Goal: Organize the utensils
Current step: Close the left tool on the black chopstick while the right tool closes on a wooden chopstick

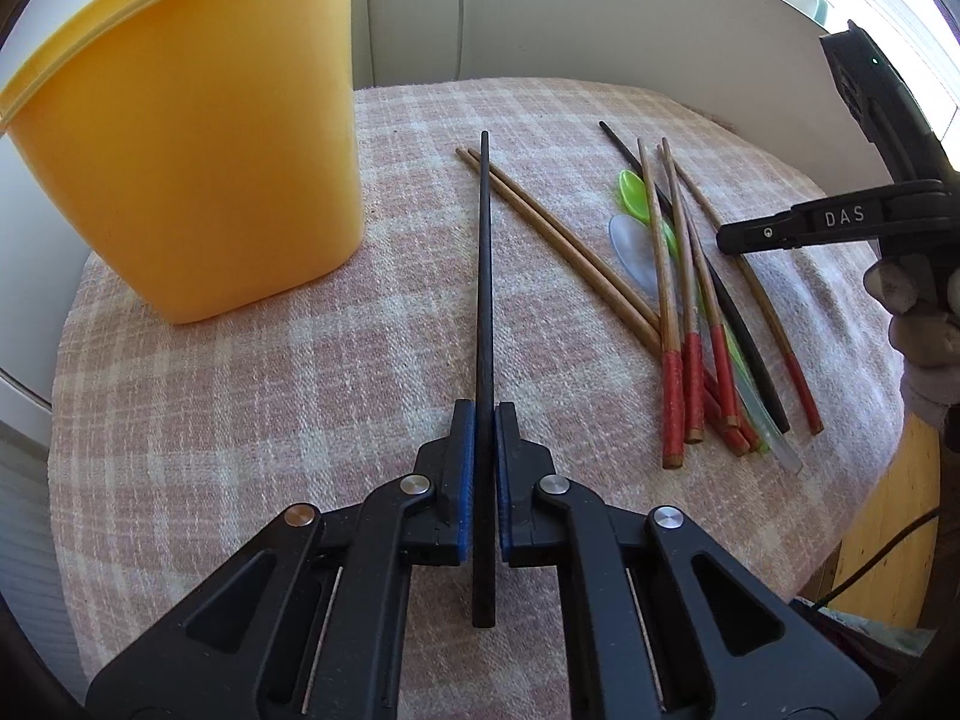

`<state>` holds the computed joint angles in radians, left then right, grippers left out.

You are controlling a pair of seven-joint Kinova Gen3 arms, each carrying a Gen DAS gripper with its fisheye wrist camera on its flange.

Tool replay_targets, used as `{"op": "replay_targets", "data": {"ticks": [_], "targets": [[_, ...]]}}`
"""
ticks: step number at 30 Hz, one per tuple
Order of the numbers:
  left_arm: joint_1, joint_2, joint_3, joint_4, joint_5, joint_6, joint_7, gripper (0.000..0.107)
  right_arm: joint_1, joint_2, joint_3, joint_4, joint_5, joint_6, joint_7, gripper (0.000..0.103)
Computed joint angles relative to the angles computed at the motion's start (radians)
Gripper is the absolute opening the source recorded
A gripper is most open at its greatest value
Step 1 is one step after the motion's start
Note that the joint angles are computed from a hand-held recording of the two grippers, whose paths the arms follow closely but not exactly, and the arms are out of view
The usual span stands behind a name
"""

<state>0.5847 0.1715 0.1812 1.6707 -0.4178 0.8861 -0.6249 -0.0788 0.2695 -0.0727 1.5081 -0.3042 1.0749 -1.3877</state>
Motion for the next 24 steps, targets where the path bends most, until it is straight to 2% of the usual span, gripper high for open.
{"op": "replay_targets", "data": {"ticks": [3, 6, 9, 10, 15, 20, 24], "targets": [[-0.023, -0.007, 0.020, -0.004, 0.060, 0.000, -0.072, 0.004, -0.009, 0.002, 0.000, -0.013, 0.026, 0.016, 0.008, 0.007], [0.003, 0.021, 0.015, -0.049, 0.031, 0.046, -0.090, 0.006, -0.020, 0.008, 0.001, -0.030, 0.057, 0.037, 0.020, 0.007], [0.015, 0.054, -0.002, -0.101, 0.006, 0.069, -0.088, 0.021, -0.035, 0.027, 0.001, -0.063, 0.081, 0.067, 0.015, 0.007], [0.022, 0.066, -0.007, -0.115, -0.004, 0.076, -0.085, 0.021, -0.039, 0.033, 0.001, -0.073, 0.088, 0.077, 0.013, 0.007], [0.036, 0.145, -0.037, -0.220, -0.032, 0.133, -0.139, 0.021, -0.066, 0.073, 0.002, -0.144, 0.120, 0.110, -0.021, 0.008], [0.044, 0.206, -0.063, -0.293, -0.018, 0.166, -0.192, 0.021, -0.052, 0.147, -0.001, -0.253, 0.101, 0.172, -0.034, 0.007], [0.047, 0.233, -0.077, -0.309, 0.000, 0.130, -0.215, 0.005, -0.049, 0.192, -0.005, -0.321, 0.092, 0.200, -0.050, 0.008]]}}
